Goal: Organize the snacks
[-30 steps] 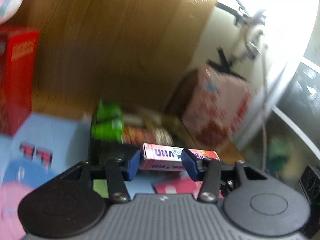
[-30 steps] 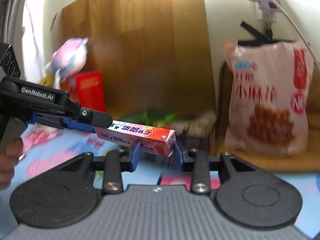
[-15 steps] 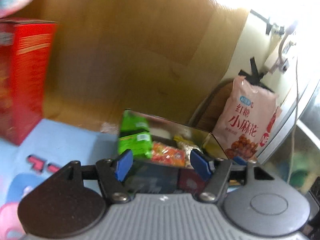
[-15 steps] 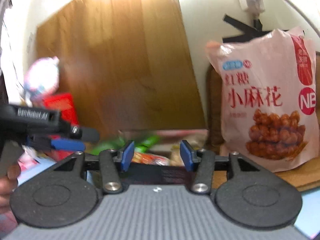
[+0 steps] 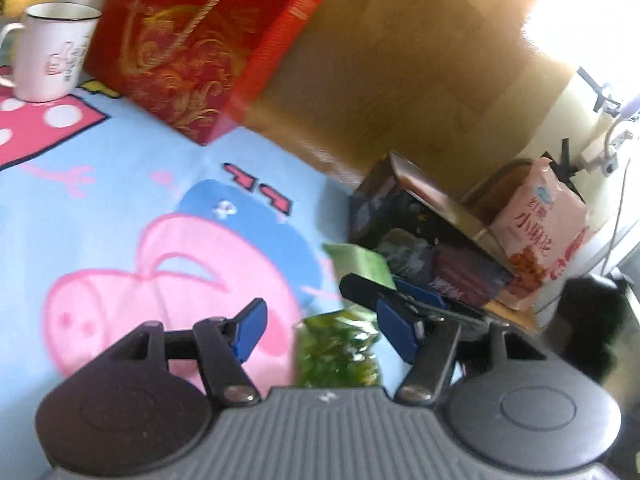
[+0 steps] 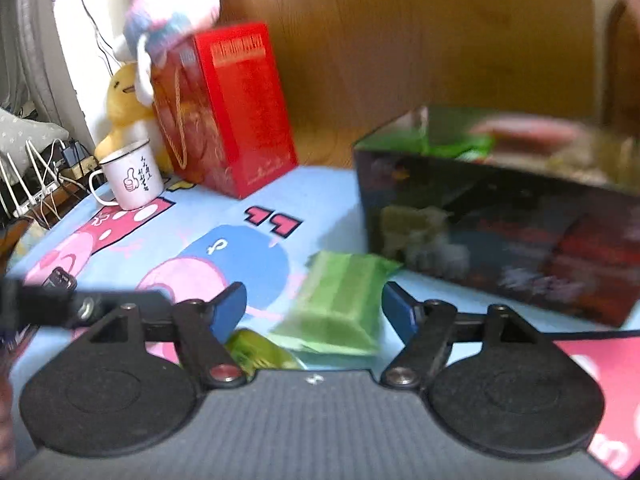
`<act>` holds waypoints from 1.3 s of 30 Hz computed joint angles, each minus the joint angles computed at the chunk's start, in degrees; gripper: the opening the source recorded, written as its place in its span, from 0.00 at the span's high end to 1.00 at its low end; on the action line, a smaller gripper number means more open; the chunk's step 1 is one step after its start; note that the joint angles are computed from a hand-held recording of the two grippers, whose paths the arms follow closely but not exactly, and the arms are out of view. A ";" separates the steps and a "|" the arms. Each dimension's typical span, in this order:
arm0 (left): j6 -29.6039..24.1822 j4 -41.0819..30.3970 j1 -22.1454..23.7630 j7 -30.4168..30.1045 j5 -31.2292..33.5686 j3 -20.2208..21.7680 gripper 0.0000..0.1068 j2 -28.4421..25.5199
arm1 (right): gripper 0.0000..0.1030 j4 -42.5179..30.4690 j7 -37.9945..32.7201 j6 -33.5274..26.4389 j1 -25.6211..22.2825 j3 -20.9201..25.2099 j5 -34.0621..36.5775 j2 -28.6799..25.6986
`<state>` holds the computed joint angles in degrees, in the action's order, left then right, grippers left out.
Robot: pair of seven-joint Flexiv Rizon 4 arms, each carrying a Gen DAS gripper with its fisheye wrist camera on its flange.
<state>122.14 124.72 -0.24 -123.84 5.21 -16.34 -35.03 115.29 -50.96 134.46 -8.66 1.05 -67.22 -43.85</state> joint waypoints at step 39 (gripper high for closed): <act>-9.70 -3.32 12.23 18.03 9.37 -27.69 0.57 -12.43 | 0.66 28.05 -33.82 14.26 -14.89 -3.68 2.96 8.50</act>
